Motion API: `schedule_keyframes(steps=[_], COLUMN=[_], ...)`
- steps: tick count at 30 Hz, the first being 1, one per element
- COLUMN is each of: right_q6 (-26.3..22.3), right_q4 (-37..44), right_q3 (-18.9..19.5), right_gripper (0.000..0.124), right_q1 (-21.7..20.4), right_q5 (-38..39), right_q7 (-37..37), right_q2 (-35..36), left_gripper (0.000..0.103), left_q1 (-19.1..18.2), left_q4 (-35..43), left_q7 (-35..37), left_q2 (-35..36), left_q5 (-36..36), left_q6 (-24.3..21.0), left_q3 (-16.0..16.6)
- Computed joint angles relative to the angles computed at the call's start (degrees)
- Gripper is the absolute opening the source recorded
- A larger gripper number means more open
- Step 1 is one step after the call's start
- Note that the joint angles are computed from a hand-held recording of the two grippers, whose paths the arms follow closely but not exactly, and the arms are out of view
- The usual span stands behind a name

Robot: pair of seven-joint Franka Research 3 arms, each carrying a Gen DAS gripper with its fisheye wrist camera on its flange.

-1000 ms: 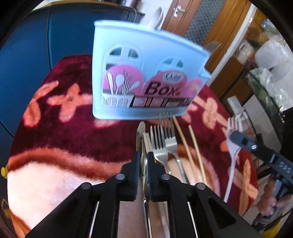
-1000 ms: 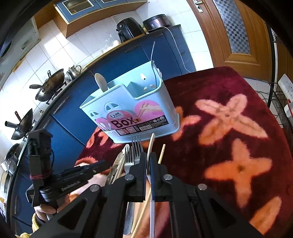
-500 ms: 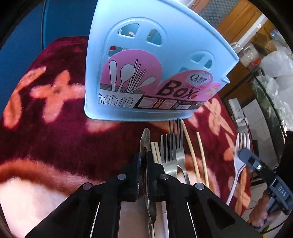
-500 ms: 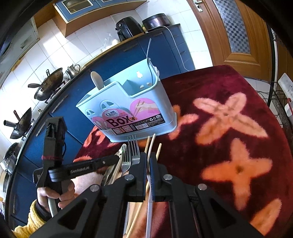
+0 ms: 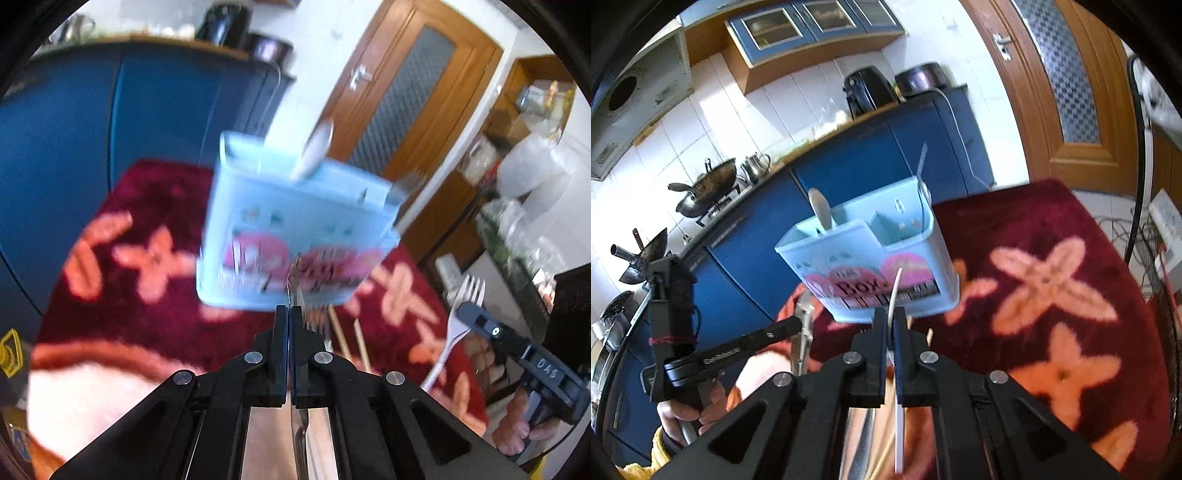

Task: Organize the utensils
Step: 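Lift the knife with the left tool while the right tool lifts the fork toward the holder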

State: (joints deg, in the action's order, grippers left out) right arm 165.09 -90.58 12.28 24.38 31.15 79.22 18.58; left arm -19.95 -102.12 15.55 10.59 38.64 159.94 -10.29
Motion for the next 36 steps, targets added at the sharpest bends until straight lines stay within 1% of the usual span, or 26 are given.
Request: schedule_keyframes(steps=[2,4,7,13,17,21,25,27,30,36], right_q6=[1.19,1.54,2.04,2.79,2.55,2.35,1.72,1.27,0.96,1.96], right_q4=[0.68,1.88,3.92,7.17,8.75,9.11,10.12,10.73,11.41,14.58], right_q3=[-0.48,-0.21,-1.18,-2.15,-2.53,-2.44,-2.87,-3.02,-3.40,-6.82], right_gripper=[0.004,0.004,0.004,0.004,0.004,0.004,0.004,0.004,0.004,0.004], right_q1=[0.58,0.43,1.26,2.07,2.33,2.14,2.26,2.25,2.42,4.80], right_q5=[-0.93,-1.01,-3.05,-6.40,-8.10,-8.74,-9.47,-9.79,-10.62,-15.90], right_q7=[0.41,0.06,1.26,3.22,4.47,4.80,5.96,6.44,7.05,10.91], right_q2=[0.05,0.45,1.27,2.64,3.53,3.80,4.67,5.11,5.44,7.11], left_gripper=[0.000,0.000,0.000,0.000,0.000,0.000,0.000,0.000,0.000,0.000], left_q1=[-1.01,-0.94,-0.26,0.78,1.47,1.46,0.16,-0.32,-0.73,-0.99], left_q4=[0.03,0.38,1.68,6.85,10.31,14.57,19.54,20.69,22.48,22.16], left_q7=[-5.07,-8.63,-12.31,-13.27,-12.68,-11.81,-10.73,-10.03,-8.19,-6.51], left_q2=[-1.48,-2.56,-3.81,-4.12,-3.91,-3.41,-1.19,-0.22,2.07,4.85], left_q5=[5.75,9.94,14.99,21.34,22.88,25.34,29.50,30.06,28.33,23.70], left_q6=[0.28,0.56,-0.16,-6.12,-7.91,-11.00,-16.95,-18.47,-19.55,-17.84], left_q3=[1.60,1.99,1.71,0.60,0.42,0.59,0.94,1.23,1.75,3.03])
